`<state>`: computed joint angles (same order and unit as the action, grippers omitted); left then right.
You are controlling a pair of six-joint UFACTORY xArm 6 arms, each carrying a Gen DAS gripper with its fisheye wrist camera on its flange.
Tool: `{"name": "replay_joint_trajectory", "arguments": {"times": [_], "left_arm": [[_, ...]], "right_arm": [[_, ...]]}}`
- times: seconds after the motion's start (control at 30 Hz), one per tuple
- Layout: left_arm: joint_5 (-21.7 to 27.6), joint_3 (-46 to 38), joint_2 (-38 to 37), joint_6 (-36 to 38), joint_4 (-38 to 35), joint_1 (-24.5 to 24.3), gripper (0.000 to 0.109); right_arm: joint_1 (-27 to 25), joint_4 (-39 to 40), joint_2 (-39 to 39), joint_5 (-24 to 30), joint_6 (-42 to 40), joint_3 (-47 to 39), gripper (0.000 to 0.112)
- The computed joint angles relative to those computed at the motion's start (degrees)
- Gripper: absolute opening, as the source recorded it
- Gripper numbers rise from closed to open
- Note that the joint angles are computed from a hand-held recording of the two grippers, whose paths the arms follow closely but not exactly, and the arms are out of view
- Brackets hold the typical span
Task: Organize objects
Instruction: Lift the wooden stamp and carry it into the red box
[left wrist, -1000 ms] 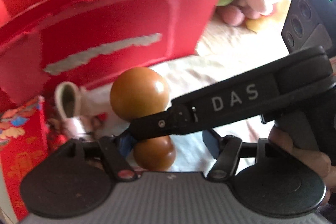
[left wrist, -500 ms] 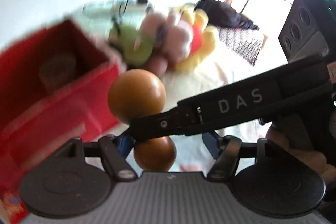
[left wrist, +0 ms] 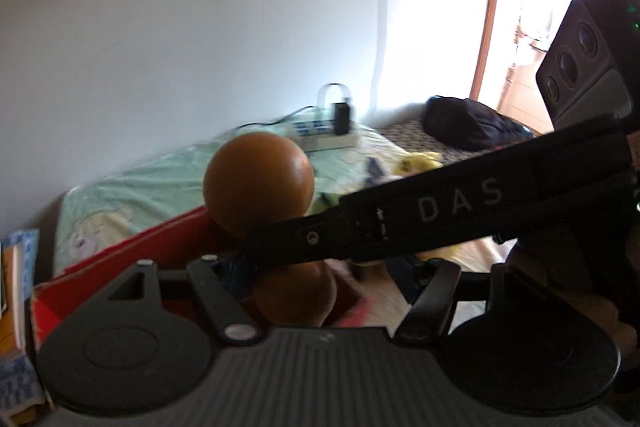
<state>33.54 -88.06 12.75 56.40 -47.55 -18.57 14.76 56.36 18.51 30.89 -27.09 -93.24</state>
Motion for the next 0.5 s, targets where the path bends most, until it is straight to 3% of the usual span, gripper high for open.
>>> {"name": "replay_joint_trajectory", "arguments": {"times": [0.23, 0.5], "left_arm": [[5.22, -10.92, 10.81, -10.92, 5.25, 4.53, 0.068], [12.52, -19.26, 19.96, -20.22, 9.65, 6.26, 0.068]], "right_arm": [[-0.04, -11.59, 13.8, 8.83, 10.63, -15.6, 0.031], [-0.99, -19.86, 22.2, 19.68, 18.6, -27.59, 0.031]]}}
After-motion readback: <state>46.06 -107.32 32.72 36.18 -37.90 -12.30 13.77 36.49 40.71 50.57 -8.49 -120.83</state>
